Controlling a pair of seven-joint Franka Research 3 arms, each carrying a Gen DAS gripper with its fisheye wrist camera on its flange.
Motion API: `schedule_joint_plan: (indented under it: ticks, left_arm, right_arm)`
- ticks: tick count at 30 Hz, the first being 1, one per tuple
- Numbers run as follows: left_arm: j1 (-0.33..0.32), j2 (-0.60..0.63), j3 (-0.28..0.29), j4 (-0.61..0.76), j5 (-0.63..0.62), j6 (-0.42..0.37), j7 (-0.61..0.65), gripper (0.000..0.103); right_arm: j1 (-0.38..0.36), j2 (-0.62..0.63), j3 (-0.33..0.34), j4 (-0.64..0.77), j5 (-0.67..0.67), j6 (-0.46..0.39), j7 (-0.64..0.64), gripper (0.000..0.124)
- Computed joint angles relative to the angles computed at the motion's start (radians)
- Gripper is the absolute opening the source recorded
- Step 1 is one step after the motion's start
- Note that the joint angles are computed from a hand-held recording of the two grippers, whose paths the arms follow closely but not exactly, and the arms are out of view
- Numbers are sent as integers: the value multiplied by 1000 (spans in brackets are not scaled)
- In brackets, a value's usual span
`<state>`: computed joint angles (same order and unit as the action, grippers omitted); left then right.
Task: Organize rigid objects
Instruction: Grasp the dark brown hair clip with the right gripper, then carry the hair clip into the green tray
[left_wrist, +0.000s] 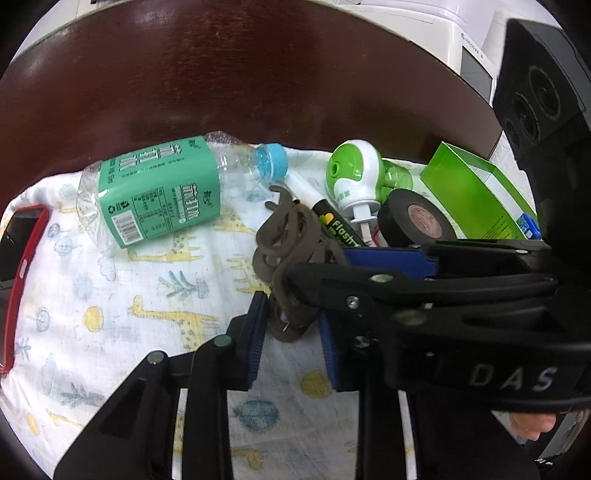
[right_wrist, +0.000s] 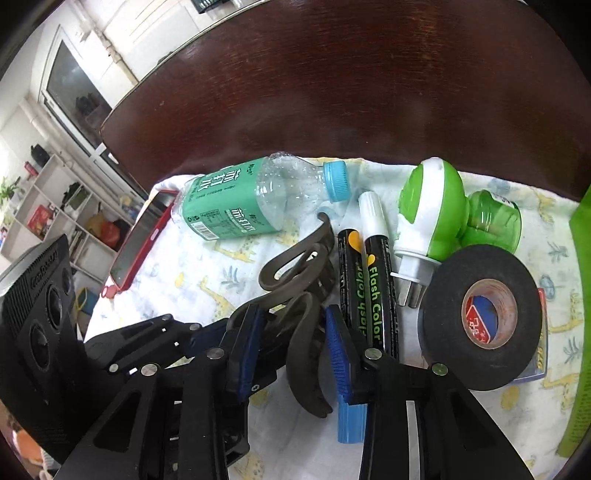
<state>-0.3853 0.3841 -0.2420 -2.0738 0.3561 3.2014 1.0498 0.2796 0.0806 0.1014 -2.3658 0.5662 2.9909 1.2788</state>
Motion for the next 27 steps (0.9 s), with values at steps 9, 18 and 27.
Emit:
schedule_joint_plan:
  ticks: [9,18,27]
  left_arm:
    - [-186,-92,190,-41,69,24,-79,24]
    - [-410,-118,375,35,269,-1,-232,24]
    - [-330,-15,175,263,342,-111,-182,24]
  right_arm:
    - [29,-92,5,-66,26,71,-31,34]
    - [109,-279,-87,-199,133,163,-118,34]
    - [110,-495,-216,-365,56,240,-65,35]
